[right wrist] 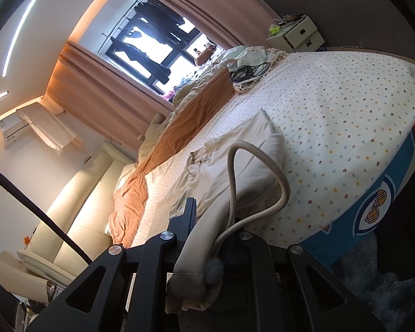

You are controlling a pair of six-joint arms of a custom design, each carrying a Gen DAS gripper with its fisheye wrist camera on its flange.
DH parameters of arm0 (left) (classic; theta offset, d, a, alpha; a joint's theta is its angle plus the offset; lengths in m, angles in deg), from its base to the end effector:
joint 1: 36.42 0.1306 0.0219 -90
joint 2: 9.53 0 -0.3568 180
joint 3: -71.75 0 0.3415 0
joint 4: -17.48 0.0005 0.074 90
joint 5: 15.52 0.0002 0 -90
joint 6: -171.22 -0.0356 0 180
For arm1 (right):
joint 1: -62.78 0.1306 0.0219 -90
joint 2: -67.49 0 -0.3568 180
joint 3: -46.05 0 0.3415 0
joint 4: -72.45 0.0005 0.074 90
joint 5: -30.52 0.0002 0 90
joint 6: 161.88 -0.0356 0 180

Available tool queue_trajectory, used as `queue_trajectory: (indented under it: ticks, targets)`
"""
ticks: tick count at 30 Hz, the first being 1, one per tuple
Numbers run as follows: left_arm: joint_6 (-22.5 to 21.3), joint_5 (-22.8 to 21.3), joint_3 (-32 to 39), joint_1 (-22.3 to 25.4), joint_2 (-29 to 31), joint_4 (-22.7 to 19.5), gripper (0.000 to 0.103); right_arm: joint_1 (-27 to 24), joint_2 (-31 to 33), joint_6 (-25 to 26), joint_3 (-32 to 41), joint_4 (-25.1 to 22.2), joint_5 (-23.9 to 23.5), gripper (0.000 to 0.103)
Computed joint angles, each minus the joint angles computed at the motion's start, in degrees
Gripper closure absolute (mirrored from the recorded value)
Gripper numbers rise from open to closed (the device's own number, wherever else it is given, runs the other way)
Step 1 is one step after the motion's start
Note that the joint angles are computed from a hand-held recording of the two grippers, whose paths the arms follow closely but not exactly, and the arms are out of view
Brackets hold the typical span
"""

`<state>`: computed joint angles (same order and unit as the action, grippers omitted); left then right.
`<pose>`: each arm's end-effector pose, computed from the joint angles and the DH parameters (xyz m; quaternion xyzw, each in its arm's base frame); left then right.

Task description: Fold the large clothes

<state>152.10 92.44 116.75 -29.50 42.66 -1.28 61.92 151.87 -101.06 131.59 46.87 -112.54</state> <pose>0.2385 0.0174 0.3224 -0.4615 0.7037 -0.3897 0.3742 0.4155 0.0217 0.4530 -0.0387 0.7891 0.4826 0.3780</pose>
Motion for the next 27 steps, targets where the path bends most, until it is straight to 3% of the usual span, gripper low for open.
queue_trajectory:
  ticks: [3,11,20,27]
  targets:
    - [-2.3,-4.0,1.7,-1.7,-2.7,-2.1,0.093,-0.1,-0.1,-0.2,0.1,0.1,-0.5,0.092]
    - [-4.0,-12.0,7.2,-5.3,-12.5,-8.9,0.095,-0.9,-3.8,-1.9,-0.7,2.9,-2.7,0.092]
    - [-7.4,-19.9,15.0,-11.1,-14.0,-13.7,0.095,-3.5,-6.9,-4.6,-2.5,7.3,-6.2,0.092]
    - [-9.2,-16.7,19.1,-6.8,-9.0,-13.7,0.095,-2.1,-4.6,-7.6,-0.5,11.6,-4.8,0.092]
